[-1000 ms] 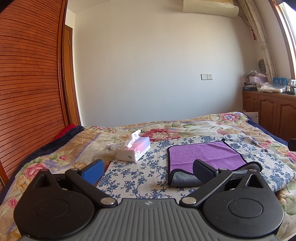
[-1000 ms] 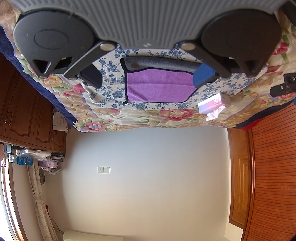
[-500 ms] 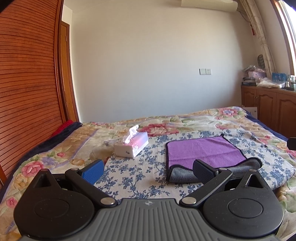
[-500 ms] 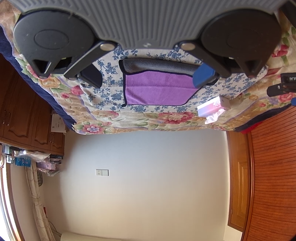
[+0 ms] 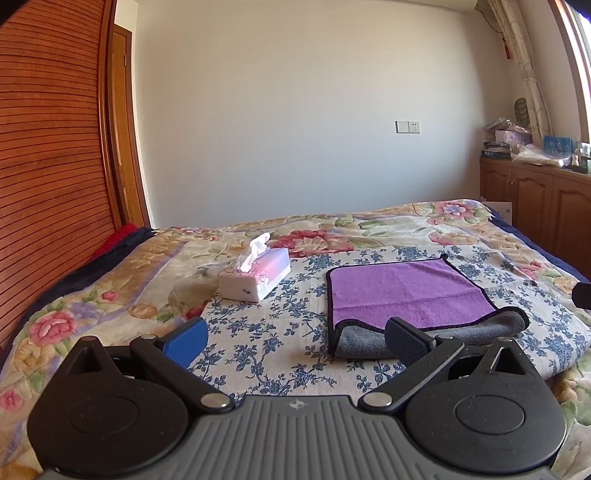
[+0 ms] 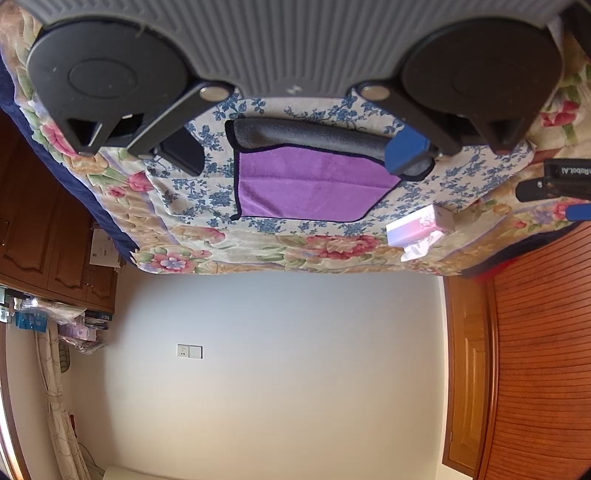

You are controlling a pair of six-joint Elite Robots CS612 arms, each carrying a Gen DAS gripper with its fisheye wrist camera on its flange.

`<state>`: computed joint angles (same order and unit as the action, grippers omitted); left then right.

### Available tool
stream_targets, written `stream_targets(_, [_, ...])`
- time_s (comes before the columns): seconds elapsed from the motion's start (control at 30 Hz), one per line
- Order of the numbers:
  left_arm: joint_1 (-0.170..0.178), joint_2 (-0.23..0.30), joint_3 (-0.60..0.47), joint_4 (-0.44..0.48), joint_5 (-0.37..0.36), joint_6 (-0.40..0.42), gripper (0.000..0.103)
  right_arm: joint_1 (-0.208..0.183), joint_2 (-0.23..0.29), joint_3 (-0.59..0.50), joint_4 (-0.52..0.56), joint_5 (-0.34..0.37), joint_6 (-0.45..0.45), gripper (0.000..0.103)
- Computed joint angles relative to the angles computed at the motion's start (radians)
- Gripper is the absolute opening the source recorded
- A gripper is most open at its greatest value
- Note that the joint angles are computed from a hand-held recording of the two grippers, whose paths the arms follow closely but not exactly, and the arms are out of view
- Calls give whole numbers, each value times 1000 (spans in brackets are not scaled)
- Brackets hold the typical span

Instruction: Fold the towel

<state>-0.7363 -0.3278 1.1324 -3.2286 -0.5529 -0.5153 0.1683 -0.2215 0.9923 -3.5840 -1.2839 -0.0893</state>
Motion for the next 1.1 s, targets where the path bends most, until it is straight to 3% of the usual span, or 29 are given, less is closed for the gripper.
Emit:
stream_targets(0.5, [21,35,-74,25,-46,69,103,1,38,-98,132,-25,38,103])
stream_targets(1.1, [51,84,-171,79,-94,88,103,1,82,-204,249,-13,7,103])
